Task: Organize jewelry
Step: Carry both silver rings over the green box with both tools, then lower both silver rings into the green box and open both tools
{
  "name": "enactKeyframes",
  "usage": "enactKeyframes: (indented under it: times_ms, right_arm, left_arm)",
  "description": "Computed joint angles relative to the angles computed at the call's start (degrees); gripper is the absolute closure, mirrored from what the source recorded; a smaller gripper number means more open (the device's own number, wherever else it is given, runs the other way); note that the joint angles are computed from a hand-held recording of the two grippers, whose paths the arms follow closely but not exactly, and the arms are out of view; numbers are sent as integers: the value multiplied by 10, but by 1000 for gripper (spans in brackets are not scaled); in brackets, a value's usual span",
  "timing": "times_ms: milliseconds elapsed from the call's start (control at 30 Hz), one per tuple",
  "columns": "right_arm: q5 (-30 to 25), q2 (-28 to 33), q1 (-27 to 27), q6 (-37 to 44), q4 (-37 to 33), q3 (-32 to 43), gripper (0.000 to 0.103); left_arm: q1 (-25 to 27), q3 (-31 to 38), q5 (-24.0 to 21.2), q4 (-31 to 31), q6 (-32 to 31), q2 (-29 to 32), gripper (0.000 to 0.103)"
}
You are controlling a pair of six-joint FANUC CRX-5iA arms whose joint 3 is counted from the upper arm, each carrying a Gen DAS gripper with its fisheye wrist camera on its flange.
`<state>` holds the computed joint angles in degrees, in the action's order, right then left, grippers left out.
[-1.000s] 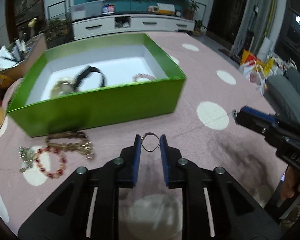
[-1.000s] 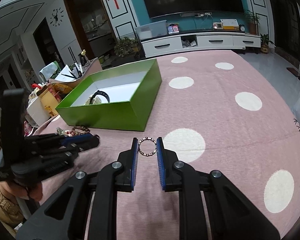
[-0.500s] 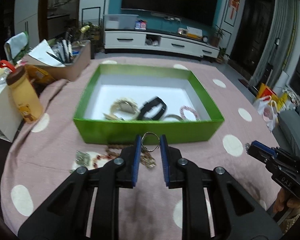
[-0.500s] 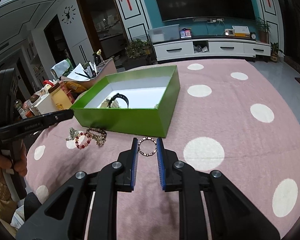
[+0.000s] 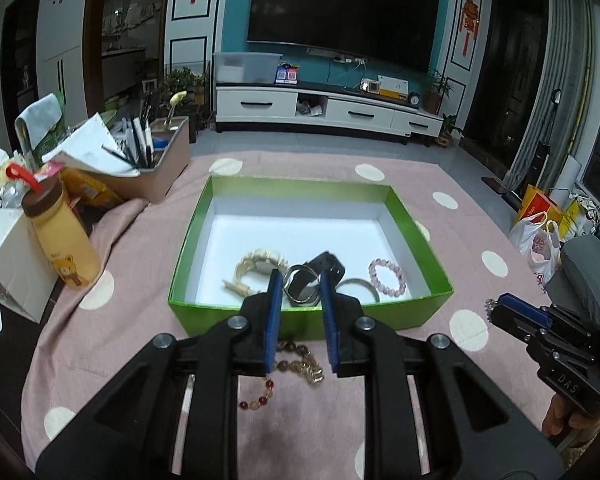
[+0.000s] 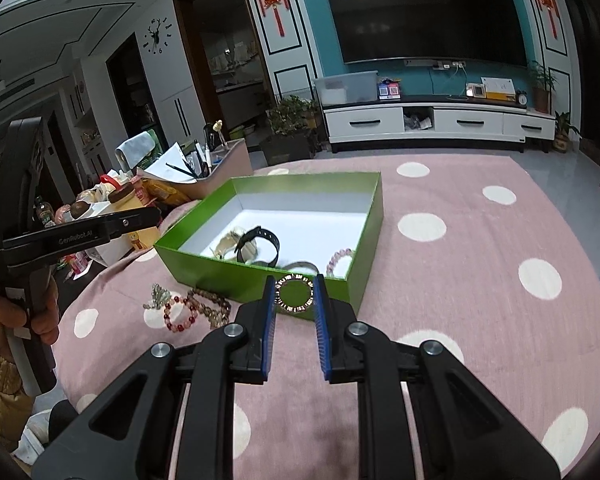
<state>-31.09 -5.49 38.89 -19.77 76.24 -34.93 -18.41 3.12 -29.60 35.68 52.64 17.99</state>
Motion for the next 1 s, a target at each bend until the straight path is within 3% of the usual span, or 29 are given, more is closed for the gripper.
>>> enactKeyframes:
  times_ms: [433,1000]
  right_arm:
    - [19,27,-30,1,36,34,85]
    - [29,62,-49,20,14,68,85]
  left_arm:
    - [-12,41,-5,-7,-2,28,84]
    - [-12,93,-20,-26,28,68,84]
